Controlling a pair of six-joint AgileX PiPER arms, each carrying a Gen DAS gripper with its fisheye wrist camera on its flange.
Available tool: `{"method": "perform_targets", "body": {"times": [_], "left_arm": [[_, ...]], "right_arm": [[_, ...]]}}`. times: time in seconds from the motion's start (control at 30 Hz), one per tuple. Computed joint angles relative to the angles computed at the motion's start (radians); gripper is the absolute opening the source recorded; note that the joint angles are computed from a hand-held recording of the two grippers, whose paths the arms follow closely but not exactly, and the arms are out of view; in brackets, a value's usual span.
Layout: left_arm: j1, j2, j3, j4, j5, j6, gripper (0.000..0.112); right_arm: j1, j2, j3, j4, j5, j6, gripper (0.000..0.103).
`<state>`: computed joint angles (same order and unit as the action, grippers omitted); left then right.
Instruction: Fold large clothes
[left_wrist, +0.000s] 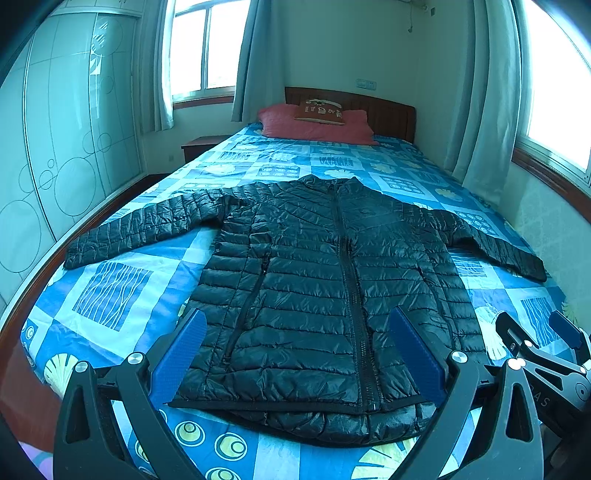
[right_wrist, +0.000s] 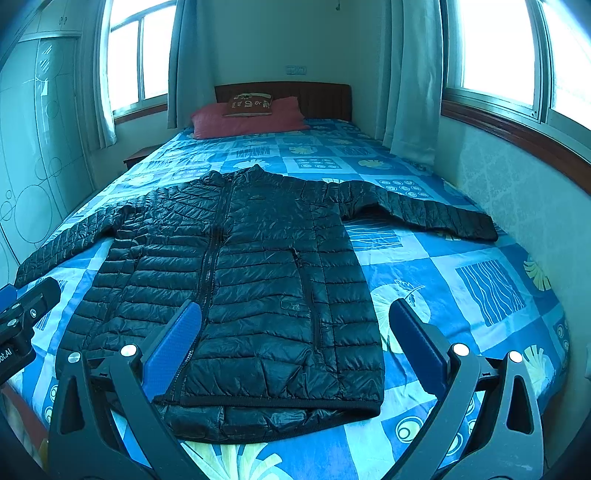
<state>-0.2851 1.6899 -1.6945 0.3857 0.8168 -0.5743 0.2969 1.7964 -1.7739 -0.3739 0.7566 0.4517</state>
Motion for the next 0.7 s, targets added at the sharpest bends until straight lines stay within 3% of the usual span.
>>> {"method": "perform_targets", "body": {"times": [0.7], "left_arm": [[0.018, 0.000, 0.035, -0.015, -0.013, 0.007, 0.098]], "right_arm": [[0.020, 0.005, 0.002, -0.013, 0.008, 0.006, 0.101]]}}
